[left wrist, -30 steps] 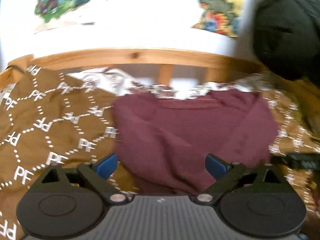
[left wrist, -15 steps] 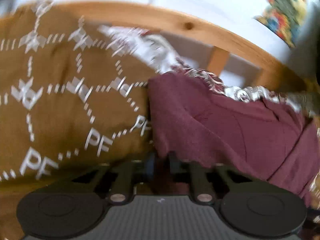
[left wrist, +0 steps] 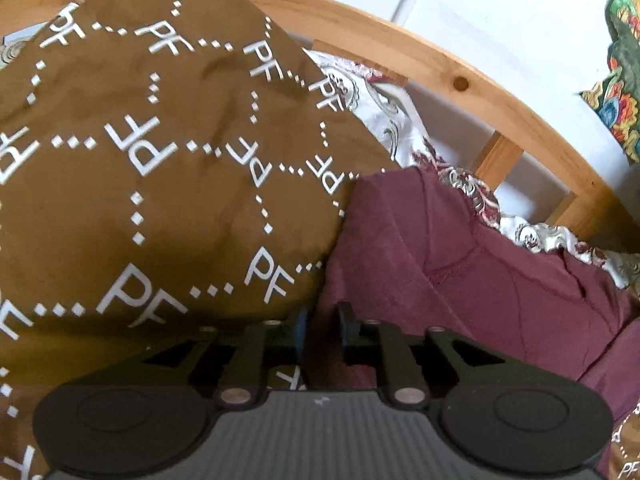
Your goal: Fold small clothes
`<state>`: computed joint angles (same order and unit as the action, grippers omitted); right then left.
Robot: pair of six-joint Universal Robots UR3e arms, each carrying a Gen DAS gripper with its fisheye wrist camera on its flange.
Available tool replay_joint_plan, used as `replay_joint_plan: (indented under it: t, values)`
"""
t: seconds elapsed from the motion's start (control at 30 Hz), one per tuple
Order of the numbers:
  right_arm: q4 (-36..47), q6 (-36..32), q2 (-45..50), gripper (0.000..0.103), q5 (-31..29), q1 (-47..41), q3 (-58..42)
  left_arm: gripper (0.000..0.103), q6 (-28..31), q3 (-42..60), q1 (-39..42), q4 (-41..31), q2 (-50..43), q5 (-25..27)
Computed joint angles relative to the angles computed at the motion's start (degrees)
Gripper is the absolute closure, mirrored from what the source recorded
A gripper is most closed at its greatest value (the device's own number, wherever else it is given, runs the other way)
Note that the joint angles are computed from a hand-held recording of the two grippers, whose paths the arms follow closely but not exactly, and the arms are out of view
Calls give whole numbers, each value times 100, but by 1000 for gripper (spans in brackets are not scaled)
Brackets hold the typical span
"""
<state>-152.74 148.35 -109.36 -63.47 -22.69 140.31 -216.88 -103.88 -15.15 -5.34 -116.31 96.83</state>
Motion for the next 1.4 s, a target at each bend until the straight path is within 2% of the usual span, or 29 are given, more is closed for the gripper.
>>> replay_joint_plan:
  t: [0.03, 0.07, 0.1, 0.17, 0.27, 0.3, 0.33, 0.43, 0.47, 0.6, 0.67, 0.8, 0.83, 0.9, 0.97, 1.0, 1.07, 1.13, 1.27, 1.4]
  values:
    - [28, 22, -67, 86, 2, -41, 15, 67, -54, -65, -23, 73, 49, 69]
    - [72, 43, -134, 77, 27, -89, 25, 53, -86, -131, -20, 188, 80, 86]
    - [116, 88, -173, 74, 47, -111, 20, 44, -125, -232, -19, 369, 106, 94]
    - [321, 154, -253, 56, 126, -185, -33, 40, -118, -328, -29, 623, 104, 76]
    - [576, 132, -238, 49, 75, -144, -138, 36, 173, -137, -162, 579, -36, 182]
    - [668, 141, -158, 50, -50, -64, -213, 36, 348, 23, -275, 497, -154, 356]
    - [689, 200, -90, 55, -150, 25, -254, 36, 492, 189, -357, 372, -256, 488]
    - [738, 155, -136, 91, -147, 25, -212, 36, 746, 770, -602, -320, -591, 988]
    - [828, 93, -239, 96, -34, -37, -190, 37, 816, 799, -619, -313, -656, 1020]
    - [673, -37, -1051, 98, 95, -218, 110, 35, 819, 745, -599, -218, -726, 1020]
    - [939, -52, -1366, 98, 162, -413, 65, 34, 791, 735, -591, -231, -718, 990]
    - [1147, -8, -881, 97, -190, -337, -126, 29, 691, 775, -686, -324, -690, 1098]
    - [1178, 36, -730, 94, -224, -312, -142, 28, 698, 752, -727, -306, -657, 1126]
    - [1149, 150, -596, 83, -249, -254, -160, 19, 794, 664, -791, -113, -598, 1103]
    - [1161, 220, -763, 64, -133, -322, -117, 14, 936, 529, -909, 188, -540, 1121]
    - [1240, 168, -922, 57, -10, -429, -81, 14, 1032, 503, -990, 262, -518, 1134]
    - [1319, 42, -1219, 34, 119, -563, 27, 13, 1158, 551, -1147, 96, -454, 1163]
    - [1299, -68, -1359, 29, 25, -528, 79, 13, 1188, 583, -1291, -172, -366, 1173]
    - [1120, -459, -1544, 9, -264, -269, 227, 9, 1045, 459, -1495, -669, -86, 1066]
    - [966, -948, -1971, 4, -574, 32, 524, 6, 934, 198, -1767, -1120, 412, 1164]
